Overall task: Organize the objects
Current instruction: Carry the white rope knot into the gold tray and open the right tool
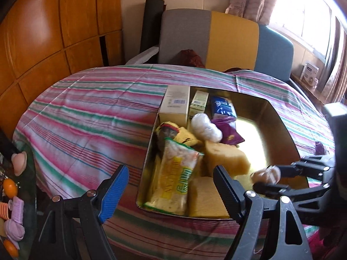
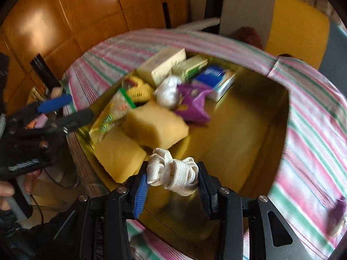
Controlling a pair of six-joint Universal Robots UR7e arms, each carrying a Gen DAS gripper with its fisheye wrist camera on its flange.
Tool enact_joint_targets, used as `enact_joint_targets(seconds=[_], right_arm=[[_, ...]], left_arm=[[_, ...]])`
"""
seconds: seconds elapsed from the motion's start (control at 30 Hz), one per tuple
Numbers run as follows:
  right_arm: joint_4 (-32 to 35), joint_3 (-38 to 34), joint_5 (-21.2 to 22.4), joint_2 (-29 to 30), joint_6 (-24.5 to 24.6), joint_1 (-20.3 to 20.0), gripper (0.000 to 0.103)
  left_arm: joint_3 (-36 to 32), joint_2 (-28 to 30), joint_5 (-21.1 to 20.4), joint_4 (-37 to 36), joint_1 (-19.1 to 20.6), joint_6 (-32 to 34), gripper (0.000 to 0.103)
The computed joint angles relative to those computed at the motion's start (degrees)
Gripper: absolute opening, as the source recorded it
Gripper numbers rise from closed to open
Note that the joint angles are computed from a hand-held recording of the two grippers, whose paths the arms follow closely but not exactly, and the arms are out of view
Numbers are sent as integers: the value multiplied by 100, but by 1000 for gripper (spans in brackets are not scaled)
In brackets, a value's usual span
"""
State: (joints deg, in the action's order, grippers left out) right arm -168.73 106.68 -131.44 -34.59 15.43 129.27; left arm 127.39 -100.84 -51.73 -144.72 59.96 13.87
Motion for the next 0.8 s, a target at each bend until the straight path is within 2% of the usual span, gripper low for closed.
enact_joint_targets(seconds=[0.13,0.37,0.57,0.8], right_arm=[[395,-155,324,142,139,-162,48],[-68,-19,474,150,96,-142,50],[-631,222,334,-72,-7,28,61],[-931,610,-209,-496,206,170,69]], left_arm=[[-14,-4,-21,-7,41,13,81],[25,-37,-39,41,-22,0,81],[98,-106,-56,71,-178,44,81],[183,-165,-132,181,-391,101,81]])
